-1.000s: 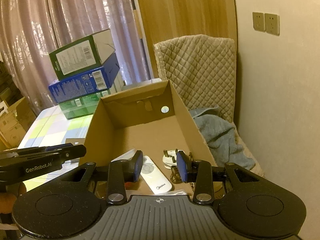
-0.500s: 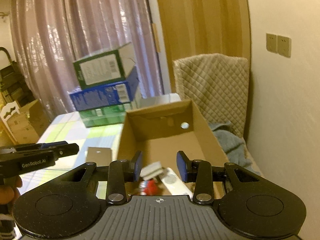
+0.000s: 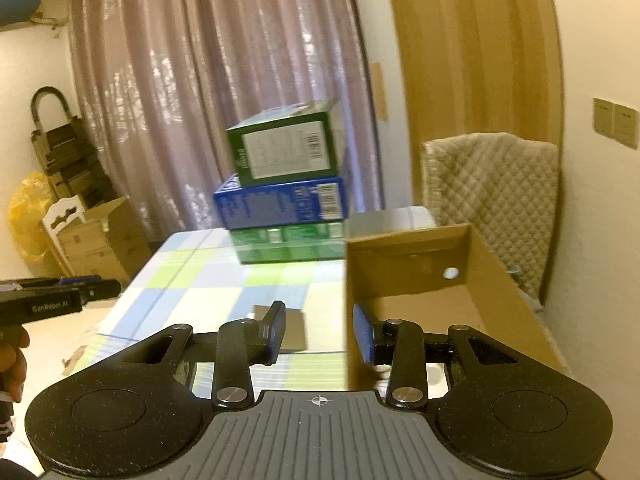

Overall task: Organize rigid objects
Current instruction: 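Withdraw both tools from the cardboard box back over the table, then grasp the beige TP-LINK panel with the right tool and lift it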

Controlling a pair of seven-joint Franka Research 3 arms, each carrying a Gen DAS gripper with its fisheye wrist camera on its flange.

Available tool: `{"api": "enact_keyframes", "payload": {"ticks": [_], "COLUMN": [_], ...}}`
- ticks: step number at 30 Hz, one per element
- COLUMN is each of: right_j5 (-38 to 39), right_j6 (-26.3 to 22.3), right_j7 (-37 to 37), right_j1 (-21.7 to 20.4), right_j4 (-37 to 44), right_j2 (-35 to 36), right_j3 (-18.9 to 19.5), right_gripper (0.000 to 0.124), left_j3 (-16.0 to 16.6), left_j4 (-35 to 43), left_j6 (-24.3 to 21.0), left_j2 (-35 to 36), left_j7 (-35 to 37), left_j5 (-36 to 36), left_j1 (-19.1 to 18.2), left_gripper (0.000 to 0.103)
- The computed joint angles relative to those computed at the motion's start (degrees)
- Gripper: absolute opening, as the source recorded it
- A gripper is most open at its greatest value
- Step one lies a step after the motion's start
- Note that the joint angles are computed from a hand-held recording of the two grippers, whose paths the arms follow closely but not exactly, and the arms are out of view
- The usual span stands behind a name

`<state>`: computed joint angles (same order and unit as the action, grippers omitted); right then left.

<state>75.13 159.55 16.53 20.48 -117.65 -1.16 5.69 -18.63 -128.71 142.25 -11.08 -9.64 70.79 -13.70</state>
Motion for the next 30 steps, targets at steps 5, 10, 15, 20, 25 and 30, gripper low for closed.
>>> {"api": "enact_keyframes", "payload": {"ticks": [5, 10, 15, 20, 25, 30], "right_j5": [0.72, 0.22, -0.18, 1.41, -2.01, -10.58], "right_j6": [-0.19, -0.02, 1.22, 3.0, 4.19, 4.46], "right_j7": [0.11, 1.05, 1.63, -0.01, 1.24, 8.57], "right_j1": [1.14, 2.14, 2.67, 1.98, 1.85, 1.83], "right_j4": [1.26, 2.59, 4.77, 8.88, 13.66, 19.02], "right_j2": [1.85, 4.85, 9.22, 15.44, 22.21, 28.33], "right_j3": [1.27, 2.78, 4.48, 6.72, 8.11, 9.13], "right_gripper": [0.034, 0.034, 0.035, 0.063, 0.073, 0.078], "left_j3": [0.66, 0.56, 0.95, 2.34, 4.61, 6.98], "left_j4": [-5.36, -8.2, -8.74, -7.32, -5.12, -2.88], "left_j6": [1.05, 2.35, 3.48, 4.61, 5.77, 7.39], "left_j2": [-3.2, -3.11, -0.47, 4.07, 8.96, 12.59], "left_j7": [-1.92, -4.75, -7.9, -11.53, -13.04, -14.5], "left_j5": [-1.05, -0.79, 1.34, 5.68, 10.17, 13.13], "left_j1": [1.02, 2.25, 3.04, 3.19, 3.06, 3.38], "left_gripper": [0.033, 0.036, 0.041, 0.047, 0.059, 0.078]}}
